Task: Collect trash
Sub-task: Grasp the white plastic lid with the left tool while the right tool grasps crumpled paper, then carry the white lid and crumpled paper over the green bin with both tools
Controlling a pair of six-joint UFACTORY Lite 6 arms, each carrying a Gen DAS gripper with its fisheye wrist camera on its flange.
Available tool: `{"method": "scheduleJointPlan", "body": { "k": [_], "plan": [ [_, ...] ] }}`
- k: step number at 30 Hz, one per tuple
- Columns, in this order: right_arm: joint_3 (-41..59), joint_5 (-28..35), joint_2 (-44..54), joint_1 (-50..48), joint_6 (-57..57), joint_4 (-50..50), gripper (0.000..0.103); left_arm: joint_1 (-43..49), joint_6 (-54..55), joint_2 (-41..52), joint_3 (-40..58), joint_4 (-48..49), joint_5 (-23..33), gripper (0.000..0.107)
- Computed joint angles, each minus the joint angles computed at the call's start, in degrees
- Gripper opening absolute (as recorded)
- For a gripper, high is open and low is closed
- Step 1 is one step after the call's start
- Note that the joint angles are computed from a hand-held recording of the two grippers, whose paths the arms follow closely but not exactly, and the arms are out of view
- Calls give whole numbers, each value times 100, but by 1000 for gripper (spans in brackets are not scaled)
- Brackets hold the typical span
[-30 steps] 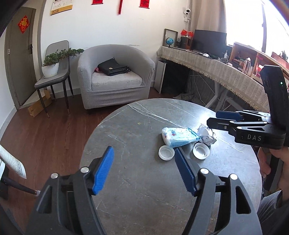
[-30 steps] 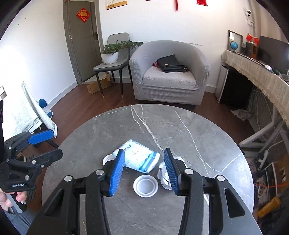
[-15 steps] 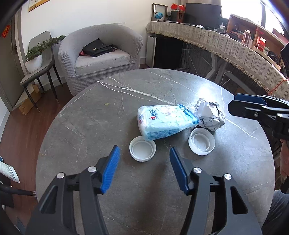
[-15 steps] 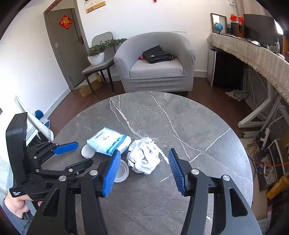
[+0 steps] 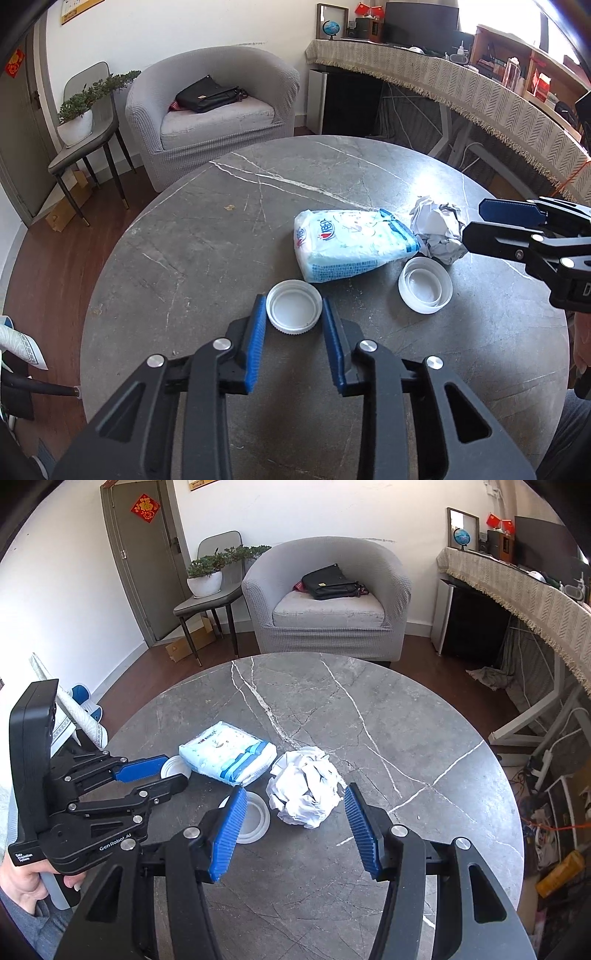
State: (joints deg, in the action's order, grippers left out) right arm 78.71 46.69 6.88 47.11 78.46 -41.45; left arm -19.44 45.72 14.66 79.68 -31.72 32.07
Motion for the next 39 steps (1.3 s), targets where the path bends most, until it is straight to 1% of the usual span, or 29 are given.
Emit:
{"method": "scheduleJointPlan", "body": {
  "k": [5, 11, 14, 17, 20, 23, 25, 27, 30, 34, 36, 39],
  "plan": [
    [64, -55, 208, -166, -71, 108, 56, 342, 572, -295, -180, -536, 187, 33],
    [217, -136, 463, -306, -77, 210, 56, 833, 1034, -529, -272, -941, 467, 33],
    [352, -55, 609, -309, -30, 190, 55, 1109, 1285, -614, -287, -1161, 629, 33],
    [521, -1, 809, -351, 6, 226, 53, 1364, 1546, -711, -318, -1371, 772, 33],
    [512, -105, 860, -428, 250, 237, 49, 1603, 1718, -746, -293, -1494, 918, 33],
    [740, 96, 1023, -430, 208, 186, 44, 1875, 1911, -757, -291, -1618, 1063, 33],
    [941, 325, 1148, -369, 217, 102, 44, 2066, 2025, -718, -236, -1660, 1167, 33],
    [1222, 643, 1281, -235, 254, -63, 44, 2251, 2111, -686, -190, -1692, 1244, 33],
    [1765, 915, 1506, -43, 160, -176, 44, 2577, 2271, -610, -114, -1774, 1390, 33],
    [2652, 990, 2001, 139, -129, -93, 44, 2949, 2412, -475, -1, -1784, 1509, 33],
    [3325, 1047, 2437, 223, -373, 24, 44, 3134, 2484, -420, 18, -1760, 1526, 33],
    [4638, 1237, 3261, 359, -850, 280, 44, 3400, 2563, -298, 63, -1724, 1477, 33]
  ]
}}
